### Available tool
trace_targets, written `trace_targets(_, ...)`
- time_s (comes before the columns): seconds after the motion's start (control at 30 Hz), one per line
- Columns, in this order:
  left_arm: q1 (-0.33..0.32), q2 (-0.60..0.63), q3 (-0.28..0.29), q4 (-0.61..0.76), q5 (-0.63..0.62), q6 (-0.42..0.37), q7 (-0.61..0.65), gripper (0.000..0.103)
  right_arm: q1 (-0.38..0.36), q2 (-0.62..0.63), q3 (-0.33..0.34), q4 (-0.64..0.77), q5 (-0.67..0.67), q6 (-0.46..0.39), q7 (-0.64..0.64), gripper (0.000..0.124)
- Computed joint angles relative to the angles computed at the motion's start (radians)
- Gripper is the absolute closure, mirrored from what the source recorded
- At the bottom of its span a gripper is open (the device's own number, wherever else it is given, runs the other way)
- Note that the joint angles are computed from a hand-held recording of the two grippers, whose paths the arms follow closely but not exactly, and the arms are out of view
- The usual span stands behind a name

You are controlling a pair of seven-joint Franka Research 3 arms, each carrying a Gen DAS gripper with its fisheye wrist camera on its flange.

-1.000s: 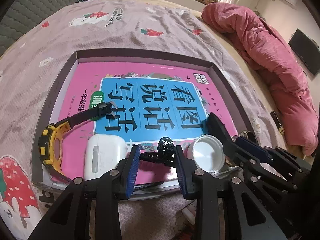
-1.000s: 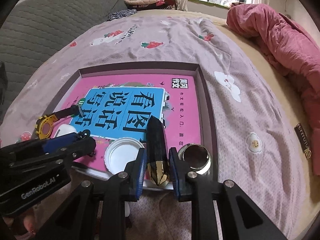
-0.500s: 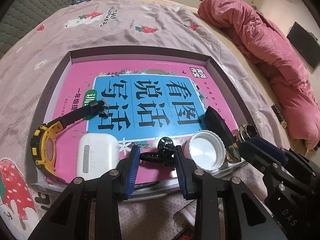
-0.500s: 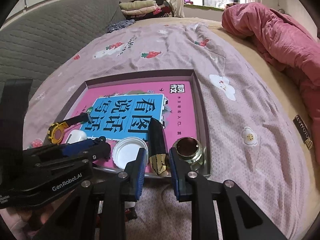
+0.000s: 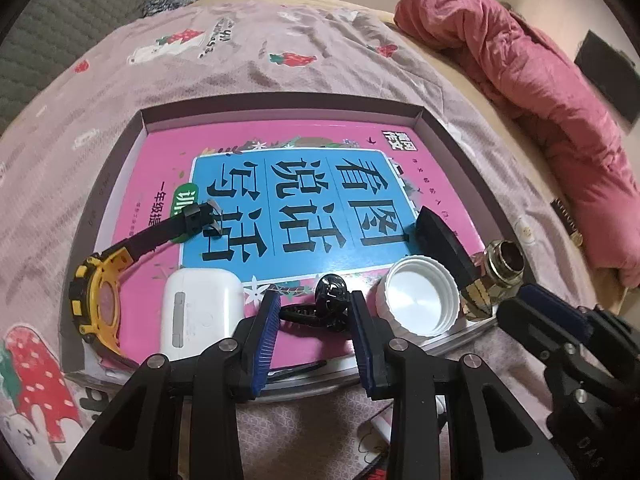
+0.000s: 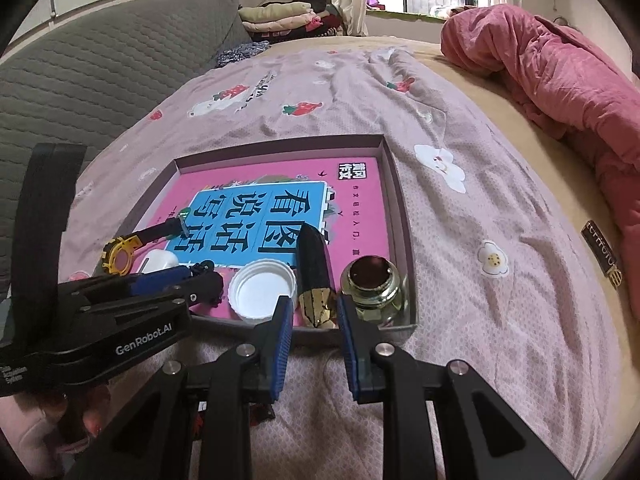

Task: Organize rigid objects
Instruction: 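Open both grippers to release the earphone and lipstick in the tray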

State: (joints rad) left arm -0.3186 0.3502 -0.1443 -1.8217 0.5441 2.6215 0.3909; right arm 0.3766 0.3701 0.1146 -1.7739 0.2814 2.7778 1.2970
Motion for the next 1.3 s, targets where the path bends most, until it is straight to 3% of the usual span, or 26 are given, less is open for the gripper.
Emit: trace_targets(1.3,0.018,-0.03,-0.015,-0.038,-0.059,0.02,0.034,0.066,0.002,-0.026,-0.012,-0.021,-0.017,-0.003,0.033,0.1)
